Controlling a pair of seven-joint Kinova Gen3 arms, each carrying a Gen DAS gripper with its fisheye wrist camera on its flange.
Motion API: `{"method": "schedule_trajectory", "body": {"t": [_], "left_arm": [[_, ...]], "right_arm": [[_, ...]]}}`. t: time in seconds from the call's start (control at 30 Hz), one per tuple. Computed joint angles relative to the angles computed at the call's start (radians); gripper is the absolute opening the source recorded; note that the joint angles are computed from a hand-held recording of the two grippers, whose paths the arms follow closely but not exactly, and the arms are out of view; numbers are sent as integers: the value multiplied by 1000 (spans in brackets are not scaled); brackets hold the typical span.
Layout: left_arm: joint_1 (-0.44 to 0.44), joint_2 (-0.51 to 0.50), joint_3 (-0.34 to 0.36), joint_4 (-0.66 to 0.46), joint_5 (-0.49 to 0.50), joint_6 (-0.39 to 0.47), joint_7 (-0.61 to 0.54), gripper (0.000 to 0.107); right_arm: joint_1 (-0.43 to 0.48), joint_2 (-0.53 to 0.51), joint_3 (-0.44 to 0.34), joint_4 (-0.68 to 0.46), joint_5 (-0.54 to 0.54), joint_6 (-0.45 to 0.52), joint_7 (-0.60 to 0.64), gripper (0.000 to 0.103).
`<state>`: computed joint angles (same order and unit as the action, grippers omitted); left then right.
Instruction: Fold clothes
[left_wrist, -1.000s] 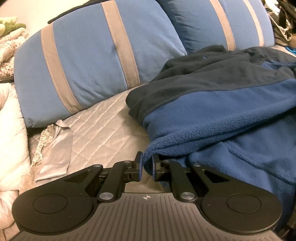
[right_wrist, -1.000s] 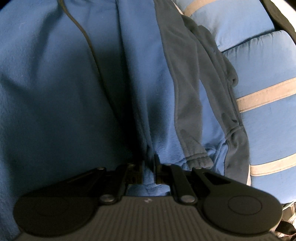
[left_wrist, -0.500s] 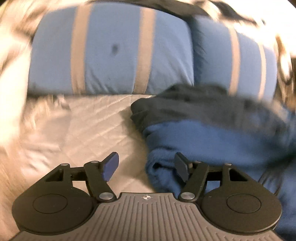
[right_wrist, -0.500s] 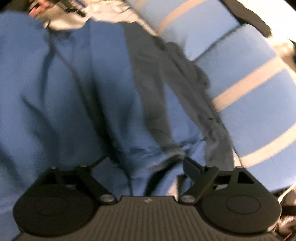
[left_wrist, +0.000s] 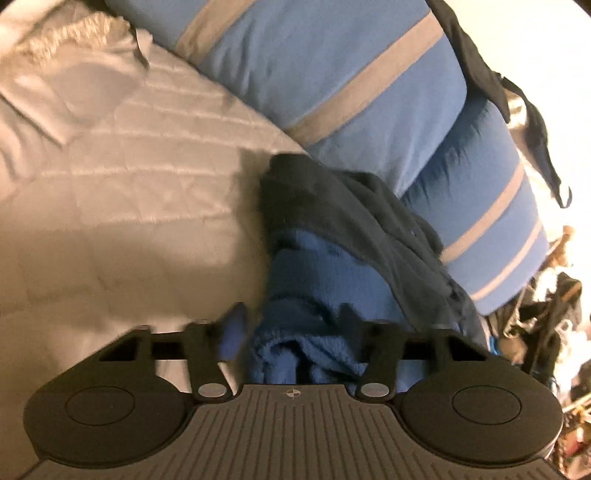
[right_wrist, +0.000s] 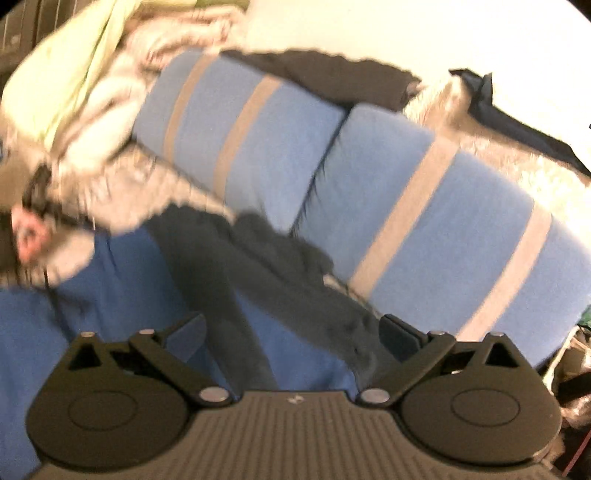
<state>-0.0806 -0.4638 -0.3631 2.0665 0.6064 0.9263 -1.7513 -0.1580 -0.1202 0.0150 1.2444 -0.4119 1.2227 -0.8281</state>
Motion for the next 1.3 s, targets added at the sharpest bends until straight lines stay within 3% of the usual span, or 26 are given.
{"method": "schedule_trajectory", "body": {"t": [0.07,0.17,0.37,0.5,0.67,0.83,1.0,1.13,1.17,1.2,1.23,1.3], "left_arm": [[10,-12,-22,20,10,-5,-28,25],[34,-37,-49,48,19,-34,-106,22],[42,-92,80,83,-108,-176,-170,22],[72,-117,149,115,-212,-281,-176,22],[124,-144,150,170,-277,-373,-157,22],[154,-170,166,216,-327,-455,-115,22],[230,-178,101,241,-343,-498,-101,22],[241,-179,100,244,-362,-504,-85,22],[243,-180,100,245,-366,-507,-81,22],[246,-180,98,246,-369,-509,-78,22],[251,-181,94,246,-370,-510,-75,22],[261,-181,85,247,-373,-511,-72,22]], "right_arm": [[-17,18,-31,-19,13,-34,-35,103],[-49,49,-71,-42,29,-83,-80,103],[-126,147,-142,-57,48,-146,-184,103],[-184,223,-184,-43,81,-208,-188,101],[-264,329,-217,-51,159,-271,-182,91],[-339,426,-223,-71,208,-374,-265,88],[-387,538,-222,-135,223,-420,-379,77],[-431,612,-209,-188,266,-422,-427,70],[-443,630,-204,-203,279,-421,-440,68],[-444,644,-207,-218,280,-409,-447,49],[-442,654,-211,-229,276,-397,-452,40],[-436,639,-223,-206,276,-406,-436,11]]}}
